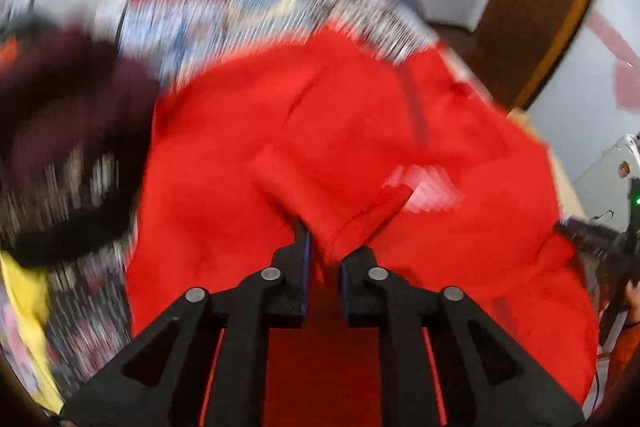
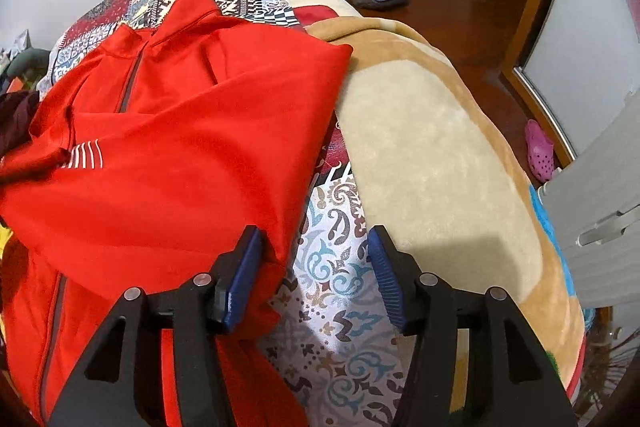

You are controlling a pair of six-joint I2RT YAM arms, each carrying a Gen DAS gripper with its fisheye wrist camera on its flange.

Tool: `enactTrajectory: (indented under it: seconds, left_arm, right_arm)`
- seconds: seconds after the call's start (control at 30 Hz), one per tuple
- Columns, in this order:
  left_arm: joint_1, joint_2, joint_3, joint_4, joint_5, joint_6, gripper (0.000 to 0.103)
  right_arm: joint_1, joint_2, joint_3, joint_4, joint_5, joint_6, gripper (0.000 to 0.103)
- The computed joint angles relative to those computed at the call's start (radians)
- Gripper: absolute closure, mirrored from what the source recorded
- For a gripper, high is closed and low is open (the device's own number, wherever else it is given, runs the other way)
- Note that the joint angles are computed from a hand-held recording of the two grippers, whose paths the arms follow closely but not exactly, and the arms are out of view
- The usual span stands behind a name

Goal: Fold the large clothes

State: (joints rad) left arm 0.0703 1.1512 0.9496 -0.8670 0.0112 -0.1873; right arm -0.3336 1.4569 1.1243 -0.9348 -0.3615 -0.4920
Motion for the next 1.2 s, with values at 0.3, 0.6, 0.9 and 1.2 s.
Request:
enactTrajectory:
  seconds: [0.3,0.6,0.9,1.2]
  left_arm:
    - [-0.061,-0.063,-0.073,-0.026,-0.113,0.026,0.054]
    - [-0.222,0.142,0.006,0.09,-0.278,0.157,0.045]
    - [-0.196,0.258,0.064,0.15,-0.225,0.145,0.082]
    - [0.147,0.006,0.08,0.049,0.123,0.12,0.097]
  right_arm:
    - [0.052,-0.023,0.042,-0.029,0.074,0.034,0.052]
    - [0.14,-0.097,0.071,-0.08,-0.016,0.079,0.051]
    - [0.265,-0.086,-0.055,-0.026,0.065,0.078,0.048]
    - [0.274,-0.1,-0.082,0.003,0.074,0.051,0.045]
